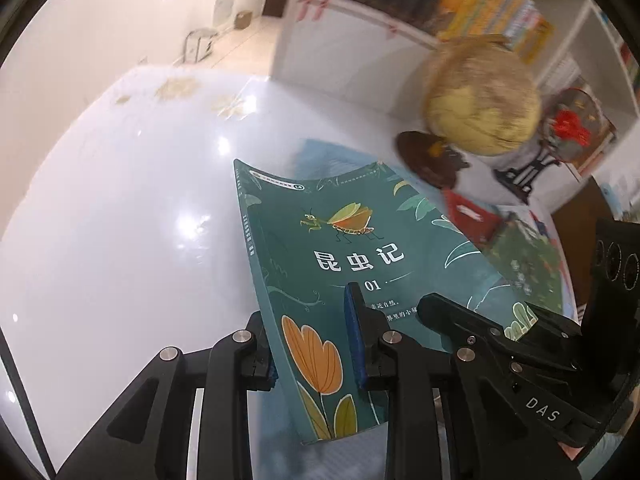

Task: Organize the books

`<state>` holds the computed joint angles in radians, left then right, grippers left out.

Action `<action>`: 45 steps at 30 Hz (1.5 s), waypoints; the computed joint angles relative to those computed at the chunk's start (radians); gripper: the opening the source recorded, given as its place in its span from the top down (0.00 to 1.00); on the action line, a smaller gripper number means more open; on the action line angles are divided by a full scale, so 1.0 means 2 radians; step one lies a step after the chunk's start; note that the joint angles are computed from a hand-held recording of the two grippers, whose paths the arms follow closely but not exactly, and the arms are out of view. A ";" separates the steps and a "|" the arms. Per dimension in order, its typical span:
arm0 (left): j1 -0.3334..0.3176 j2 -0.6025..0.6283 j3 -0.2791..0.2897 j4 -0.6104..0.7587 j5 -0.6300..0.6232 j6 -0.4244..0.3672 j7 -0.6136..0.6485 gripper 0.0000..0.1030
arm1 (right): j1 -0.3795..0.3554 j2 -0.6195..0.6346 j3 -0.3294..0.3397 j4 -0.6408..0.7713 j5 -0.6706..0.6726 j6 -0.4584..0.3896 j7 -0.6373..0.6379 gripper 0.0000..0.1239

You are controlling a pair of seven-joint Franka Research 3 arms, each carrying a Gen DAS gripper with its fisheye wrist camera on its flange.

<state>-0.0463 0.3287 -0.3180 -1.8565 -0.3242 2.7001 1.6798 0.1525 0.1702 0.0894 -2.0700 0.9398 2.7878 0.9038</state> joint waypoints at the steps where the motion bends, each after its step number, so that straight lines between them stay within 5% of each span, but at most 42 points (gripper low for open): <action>1: 0.004 0.004 0.000 0.001 -0.004 -0.002 0.003 0.78 | 0.006 0.011 -0.001 0.007 -0.013 0.003 0.017 0.83; 7: 0.027 0.023 -0.009 0.010 -0.032 -0.017 0.036 0.76 | 0.022 0.037 0.006 0.015 -0.062 0.045 0.081 0.82; 16: 0.027 0.039 0.001 0.016 -0.013 -0.032 0.023 0.72 | 0.008 0.057 0.018 0.024 -0.065 0.008 0.127 0.80; 23: -0.018 0.004 0.062 -0.031 0.114 -0.001 -0.095 0.70 | 0.007 0.014 0.002 -0.019 -0.108 -0.044 0.142 0.71; 26: -0.004 -0.028 0.043 -0.059 0.113 0.019 -0.085 0.70 | 0.007 -0.047 -0.009 -0.084 -0.107 -0.021 0.127 0.70; 29: 0.000 -0.052 0.019 -0.070 0.090 0.044 -0.051 0.70 | 0.008 -0.109 -0.025 -0.139 -0.111 0.017 0.135 0.55; 32: -0.002 -0.069 -0.011 -0.056 0.036 0.068 0.008 0.69 | -0.001 -0.164 -0.039 -0.181 -0.145 0.062 0.157 0.55; 33: -0.002 -0.074 -0.025 -0.047 0.007 0.073 0.039 0.66 | -0.008 -0.176 -0.041 -0.188 -0.168 0.066 0.172 0.55; 35: -0.012 -0.078 -0.037 -0.027 -0.030 0.075 0.078 0.34 | -0.032 -0.211 -0.042 -0.210 -0.217 0.078 0.206 0.52; 36: -0.015 -0.079 -0.047 -0.021 -0.059 0.084 0.105 0.09 | -0.043 -0.229 -0.045 -0.222 -0.232 0.083 0.219 0.44; 37: -0.015 -0.079 -0.061 -0.017 -0.100 0.096 0.142 0.01 | -0.049 -0.249 -0.056 -0.235 -0.235 0.089 0.225 0.34; 39: -0.021 -0.071 -0.082 0.005 -0.156 0.102 0.197 0.01 | -0.054 -0.286 -0.076 -0.264 -0.225 0.110 0.234 0.27; 45: -0.125 -0.006 -0.032 0.096 -0.001 0.075 0.065 0.01 | -0.140 -0.358 -0.102 -0.304 -0.269 0.070 0.269 0.22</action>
<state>-0.2961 0.3169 -0.3817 -1.6650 -0.3271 2.8496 1.8104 -0.1273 -0.5448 -0.1145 -2.6787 0.4010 2.9283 1.4408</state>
